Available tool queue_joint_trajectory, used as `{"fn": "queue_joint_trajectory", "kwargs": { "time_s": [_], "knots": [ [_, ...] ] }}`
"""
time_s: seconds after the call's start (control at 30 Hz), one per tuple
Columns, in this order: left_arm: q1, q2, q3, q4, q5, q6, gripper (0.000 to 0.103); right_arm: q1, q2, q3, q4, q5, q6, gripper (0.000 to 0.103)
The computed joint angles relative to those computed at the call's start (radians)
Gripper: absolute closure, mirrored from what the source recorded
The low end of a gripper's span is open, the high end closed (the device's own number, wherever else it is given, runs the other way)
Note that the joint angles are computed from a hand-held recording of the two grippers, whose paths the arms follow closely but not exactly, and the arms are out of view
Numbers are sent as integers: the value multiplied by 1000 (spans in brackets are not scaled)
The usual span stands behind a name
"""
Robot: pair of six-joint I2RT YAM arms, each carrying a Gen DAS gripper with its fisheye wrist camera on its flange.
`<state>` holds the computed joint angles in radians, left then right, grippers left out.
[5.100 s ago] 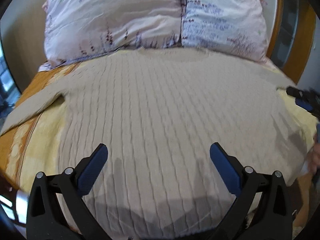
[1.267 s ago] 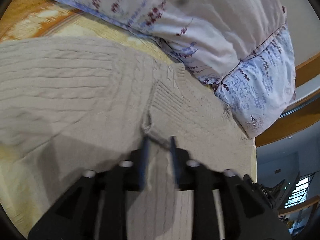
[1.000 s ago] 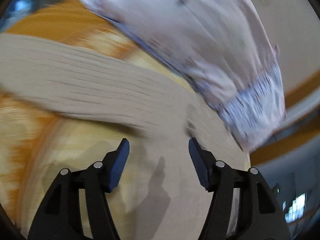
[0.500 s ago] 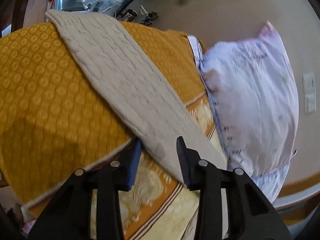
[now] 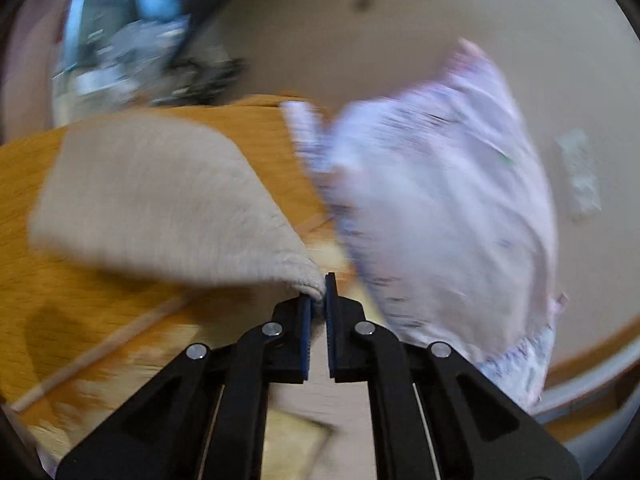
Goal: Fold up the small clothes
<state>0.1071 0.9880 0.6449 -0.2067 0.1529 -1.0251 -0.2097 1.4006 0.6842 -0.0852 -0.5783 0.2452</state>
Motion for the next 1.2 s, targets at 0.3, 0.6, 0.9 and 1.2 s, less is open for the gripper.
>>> {"fn": "queue_joint_trajectory", "kwargs": {
  "time_s": [0.3, 0.6, 0.9, 1.2],
  "knots": [
    [-479, 419, 385, 141, -124, 92, 97, -43, -19, 1, -7, -8, -24, 44],
    [-750, 926, 740, 1, -58, 181, 78, 16, 29, 66, -80, 41, -79, 44],
    [-648, 589, 341, 94, -96, 235, 59, 297, 80, 254, -175, 204, -317, 45],
    [-474, 577, 251, 40, -48, 195, 81, 685, 354, 488, -86, 429, -475, 50]
  ]
}}
